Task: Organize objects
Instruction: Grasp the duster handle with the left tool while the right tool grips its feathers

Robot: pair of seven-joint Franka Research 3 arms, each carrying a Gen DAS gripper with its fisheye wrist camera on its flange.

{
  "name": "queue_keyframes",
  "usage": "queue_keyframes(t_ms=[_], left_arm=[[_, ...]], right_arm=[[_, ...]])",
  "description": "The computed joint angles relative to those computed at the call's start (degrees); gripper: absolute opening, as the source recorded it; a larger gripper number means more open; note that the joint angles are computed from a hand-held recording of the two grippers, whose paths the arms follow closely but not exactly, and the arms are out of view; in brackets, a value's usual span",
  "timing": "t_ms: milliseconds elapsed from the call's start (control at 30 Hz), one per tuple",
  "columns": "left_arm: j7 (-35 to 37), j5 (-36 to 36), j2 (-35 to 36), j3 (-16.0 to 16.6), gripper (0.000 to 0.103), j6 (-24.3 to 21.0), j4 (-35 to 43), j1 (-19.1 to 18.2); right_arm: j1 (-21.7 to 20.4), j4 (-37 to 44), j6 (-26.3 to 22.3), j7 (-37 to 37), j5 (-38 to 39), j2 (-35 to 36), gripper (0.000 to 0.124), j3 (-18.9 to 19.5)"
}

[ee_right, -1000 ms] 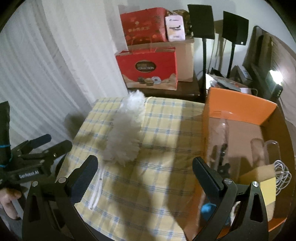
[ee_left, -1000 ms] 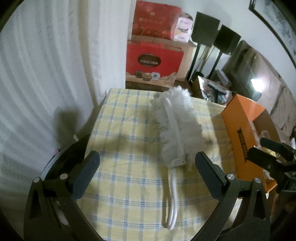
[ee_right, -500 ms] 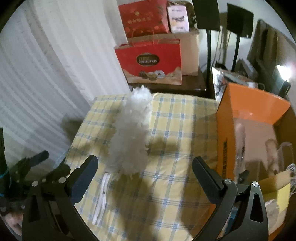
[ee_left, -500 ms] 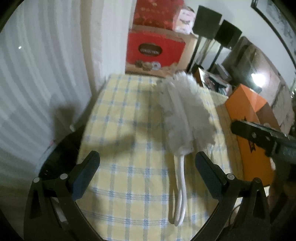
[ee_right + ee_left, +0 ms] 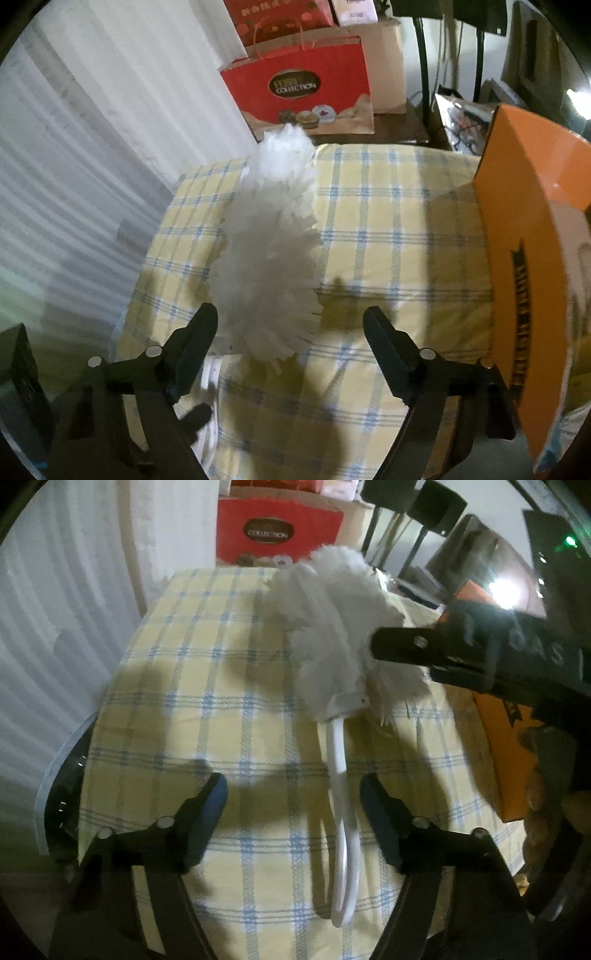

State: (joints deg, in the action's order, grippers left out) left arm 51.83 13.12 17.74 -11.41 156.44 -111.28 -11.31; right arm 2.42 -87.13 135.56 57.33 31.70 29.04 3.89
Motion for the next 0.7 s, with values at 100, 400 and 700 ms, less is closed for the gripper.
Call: queue_keyframes(t_ms=[100,400,700], left_arm=[[0.83,-0.67,0.6,-0.59,0.052,0.1,0.16,0.15],[3.35,-3.13,1.07,-1.37,0.038,1.41,0.24,0.99],[7.61,-6.5,1.77,-2.72,0.013,2.7,0.85,1.34]], right_arm=[[-0.28,1.02,-0.97,-0.26,1.21,1.06,0.077,0.73],[0.99,5.32,-4.31,2.16,0.13,5.16,0.055,0.98],[0.76,4.82,-3.74,1.67,1.24,5.22,0.031,1.91]])
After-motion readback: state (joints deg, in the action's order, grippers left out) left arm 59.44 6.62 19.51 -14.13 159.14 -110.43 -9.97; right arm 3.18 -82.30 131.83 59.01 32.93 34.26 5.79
